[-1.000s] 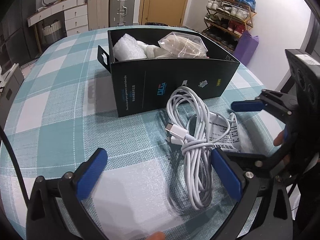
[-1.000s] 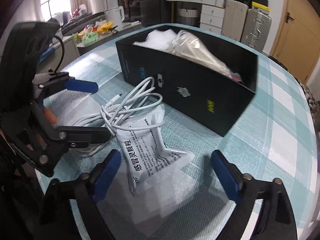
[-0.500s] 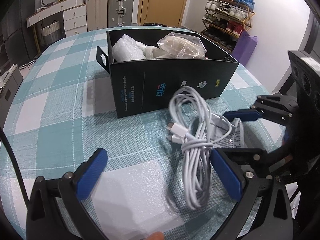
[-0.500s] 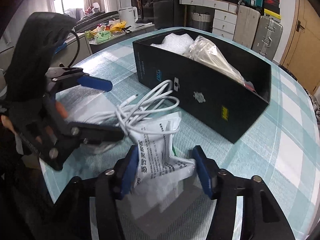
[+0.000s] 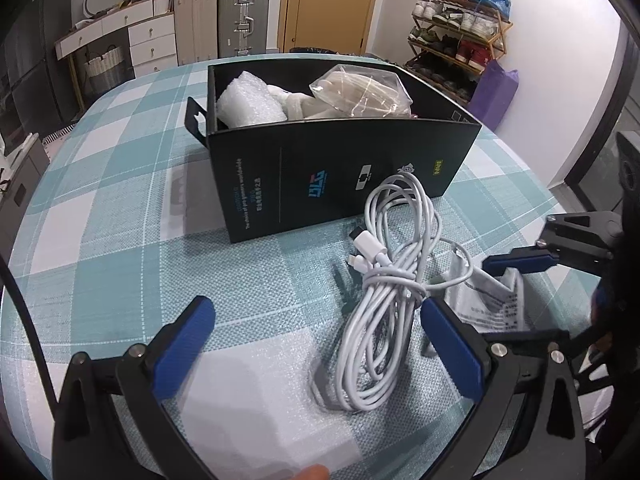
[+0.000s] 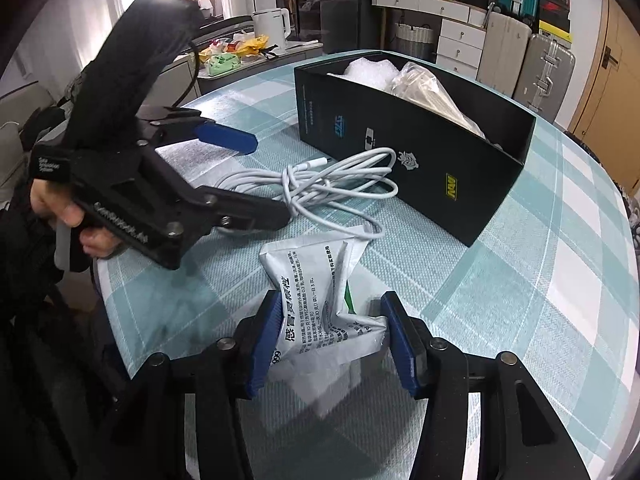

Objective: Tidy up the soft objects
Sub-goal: 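Grasp the coiled white cable with the left gripper while the right grasps the white paper packet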

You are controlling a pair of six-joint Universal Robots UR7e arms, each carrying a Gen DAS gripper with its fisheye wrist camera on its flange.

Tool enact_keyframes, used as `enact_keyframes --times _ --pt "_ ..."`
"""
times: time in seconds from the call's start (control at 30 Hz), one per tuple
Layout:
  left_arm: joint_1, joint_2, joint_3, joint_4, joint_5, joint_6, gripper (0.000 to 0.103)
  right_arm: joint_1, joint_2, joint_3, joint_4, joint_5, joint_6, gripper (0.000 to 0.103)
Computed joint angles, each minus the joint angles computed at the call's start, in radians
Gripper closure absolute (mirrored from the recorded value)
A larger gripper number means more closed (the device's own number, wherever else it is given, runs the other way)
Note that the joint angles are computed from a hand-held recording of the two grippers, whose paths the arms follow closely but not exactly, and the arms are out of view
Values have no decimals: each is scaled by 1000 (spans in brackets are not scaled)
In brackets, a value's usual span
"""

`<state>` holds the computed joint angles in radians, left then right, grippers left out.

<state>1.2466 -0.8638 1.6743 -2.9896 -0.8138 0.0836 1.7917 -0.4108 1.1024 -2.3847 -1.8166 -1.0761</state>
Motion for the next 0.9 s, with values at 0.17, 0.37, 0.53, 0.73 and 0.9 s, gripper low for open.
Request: enact_keyframes --times 0.17,0.37,0.53,0.73,0.9 --pt "-7 13 -7 -1 2 36 6 -7 -21 28 -22 0 13 52" --pt "-23 34 0 -56 26 138 43 -8 -42 59 -42 -7 15 52" --pt "-21 26 10 -71 -4 160 58 -13 -44 60 -56 -2 33 52" --pt "-38 27 40 -130 -13 226 70 -20 -60 89 -103 30 52 53" --pt "-42 14 57 -142 -34 231 91 -23 -75 117 -135 56 54 54"
